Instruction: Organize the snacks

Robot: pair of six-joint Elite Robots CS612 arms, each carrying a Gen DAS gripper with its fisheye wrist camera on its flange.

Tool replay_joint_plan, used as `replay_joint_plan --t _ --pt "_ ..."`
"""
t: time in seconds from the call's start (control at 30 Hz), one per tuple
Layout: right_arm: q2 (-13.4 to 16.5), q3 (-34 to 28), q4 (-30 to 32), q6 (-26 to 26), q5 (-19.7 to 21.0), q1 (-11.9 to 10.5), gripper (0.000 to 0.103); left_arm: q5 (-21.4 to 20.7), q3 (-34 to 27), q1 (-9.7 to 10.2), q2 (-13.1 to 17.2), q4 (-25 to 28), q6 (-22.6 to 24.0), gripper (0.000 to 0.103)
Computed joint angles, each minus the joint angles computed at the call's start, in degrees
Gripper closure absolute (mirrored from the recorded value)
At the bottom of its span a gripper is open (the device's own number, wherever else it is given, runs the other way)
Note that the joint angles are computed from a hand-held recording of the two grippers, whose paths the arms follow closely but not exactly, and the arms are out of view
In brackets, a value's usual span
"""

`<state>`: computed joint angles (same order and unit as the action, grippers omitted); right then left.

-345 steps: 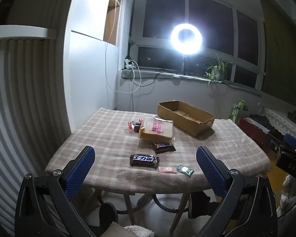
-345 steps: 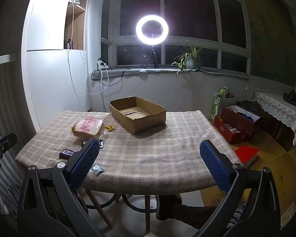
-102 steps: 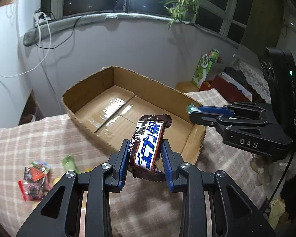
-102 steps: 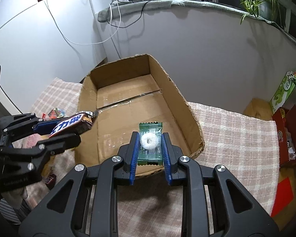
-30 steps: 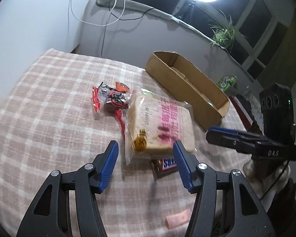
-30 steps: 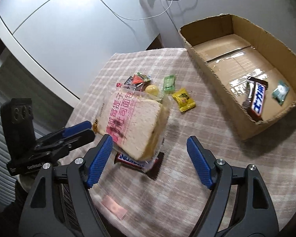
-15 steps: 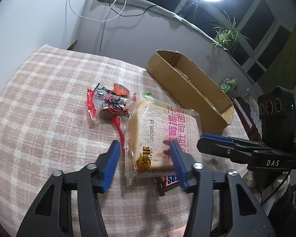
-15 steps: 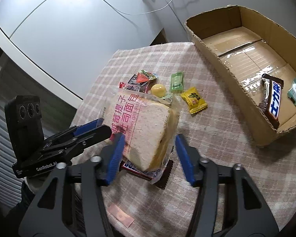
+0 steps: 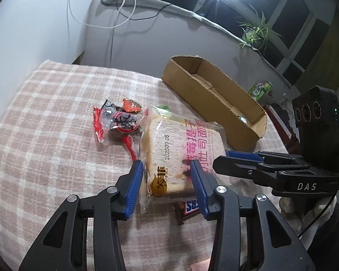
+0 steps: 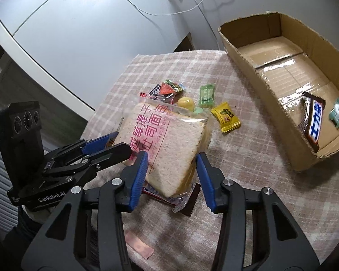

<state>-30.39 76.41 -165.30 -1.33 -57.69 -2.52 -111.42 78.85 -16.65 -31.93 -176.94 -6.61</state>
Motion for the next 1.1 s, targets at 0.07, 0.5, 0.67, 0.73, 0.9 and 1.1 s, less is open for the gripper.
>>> replay_joint_plan --t 0.07,0.5,0.67,0.73,0.9,1.1 --pt "-0.54 0.61 -0.86 -0.19 -0.38 -0.1 0.056 0.11 0.28 -0.11 -0.31 -0.61 0.15 0.061" --pt "-4.0 3.3 -6.35 -0.24 -3.45 -2.12 0.056 -0.99 -0.87 -1.71 -1.13 -2.99 1.88 0.061" --pt "-4.53 2.93 -7.43 -0.14 -4.76 -3.1 0.056 -1.46 -3.41 -2.59 -0.39 -2.15 2.6 0.061" --pt "-4.46 2.4 -7.3 0.01 -5.16 -3.51 0.056 -2.24 -4.85 -2.8 0.11 -1.14 2.6 0.061" --pt "-3.83 0.73 -6.86 0.61 -6.77 -4.1 0.056 -2.1 -7.88 -3.72 1.1 0.76 3.66 0.061" --pt "-2.62 -1.76 -5.82 1.05 -7.73 -4.89 0.056 -1.77 -11.44 -4.52 2.55 2.61 4.62 0.061"
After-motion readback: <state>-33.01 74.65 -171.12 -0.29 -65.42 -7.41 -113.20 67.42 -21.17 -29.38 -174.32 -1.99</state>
